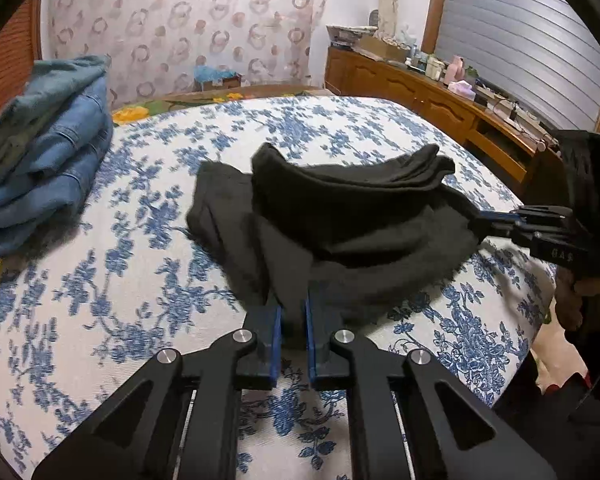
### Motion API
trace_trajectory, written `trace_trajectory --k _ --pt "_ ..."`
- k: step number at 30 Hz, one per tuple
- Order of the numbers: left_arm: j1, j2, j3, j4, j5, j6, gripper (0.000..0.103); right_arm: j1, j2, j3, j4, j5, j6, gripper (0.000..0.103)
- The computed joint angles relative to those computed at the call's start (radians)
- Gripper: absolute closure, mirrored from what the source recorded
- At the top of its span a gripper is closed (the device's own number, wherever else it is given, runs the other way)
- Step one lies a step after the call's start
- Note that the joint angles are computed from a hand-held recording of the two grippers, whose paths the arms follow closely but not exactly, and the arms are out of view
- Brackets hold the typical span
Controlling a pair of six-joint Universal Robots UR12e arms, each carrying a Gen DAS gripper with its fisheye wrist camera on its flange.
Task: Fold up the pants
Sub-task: 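Lower both grippers onto the folded garment's edge and close them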
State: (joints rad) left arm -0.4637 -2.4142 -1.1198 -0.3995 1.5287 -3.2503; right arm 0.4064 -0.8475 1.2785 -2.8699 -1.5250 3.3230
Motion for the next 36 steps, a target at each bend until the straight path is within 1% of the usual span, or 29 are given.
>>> trace_trajectory --k 1,4,6,11,13,16,17,18,20,22,23,24,25,27,29,32,34,36 --pt "0.002 0.005 -0.008 0.015 -0.004 -0.010 0.093 0.001 -0.004 0.008 -0.018 -0.025 0.005 0.100" --pt "0.005 0.028 -0.040 0.064 -0.013 -0.021 0.093 -0.003 -0.021 0.039 -0.080 -0.037 0.021 0.101" --pt "0.006 0.036 -0.051 0.062 -0.028 -0.023 0.093 -0.004 -0.030 0.056 -0.095 -0.024 0.013 0.101" --pt "0.001 0.057 -0.089 0.068 -0.033 -0.022 0.093 0.000 -0.044 0.081 -0.104 -0.006 -0.005 0.101" --pt "0.000 0.068 -0.108 0.075 -0.035 -0.022 0.093 -0.003 -0.054 0.097 -0.109 0.021 0.001 0.100" --pt "-0.001 0.076 -0.120 0.062 -0.032 -0.016 0.093 0.001 -0.062 0.099 -0.075 0.032 -0.025 0.100" --pt "-0.001 0.076 -0.121 0.058 -0.029 -0.016 0.091 0.001 -0.061 0.095 -0.068 0.032 -0.029 0.100" --pt "-0.001 0.076 -0.119 0.052 -0.023 -0.019 0.088 0.002 -0.061 0.091 -0.061 0.031 -0.032 0.097" --pt "-0.001 0.073 -0.116 0.052 -0.007 -0.022 0.077 0.005 -0.060 0.084 -0.055 0.013 -0.036 0.091" --pt "0.000 0.071 -0.111 0.064 0.000 -0.026 0.068 0.005 -0.059 0.083 -0.070 0.004 -0.032 0.082" --pt "0.001 0.070 -0.108 0.071 0.001 -0.024 0.067 0.004 -0.058 0.082 -0.077 0.007 -0.031 0.079" --pt "0.002 0.067 -0.102 0.075 0.003 -0.021 0.067 0.005 -0.057 0.077 -0.080 0.002 -0.031 0.075" --pt "0.001 0.063 -0.094 0.079 0.011 -0.017 0.067 0.007 -0.052 0.069 -0.080 -0.005 -0.033 0.073" --pt "0.001 0.053 -0.074 0.088 0.022 -0.007 0.067 0.006 -0.039 0.046 -0.077 -0.007 -0.049 0.073" --pt "0.005 0.036 -0.043 0.077 0.009 0.001 0.067 0.003 -0.020 0.012 -0.064 0.001 -0.055 0.073" --pt "0.009 0.004 0.018 0.020 0.011 0.004 0.067 -0.003 0.016 -0.051 -0.021 0.022 -0.061 0.073" --pt "0.012 -0.021 0.062 -0.027 0.017 0.009 0.067 -0.003 0.046 -0.104 0.028 0.016 -0.070 0.073" --pt "0.015 -0.037 0.089 -0.055 0.013 0.011 0.067 -0.003 0.069 -0.148 0.074 0.015 -0.081 0.073"
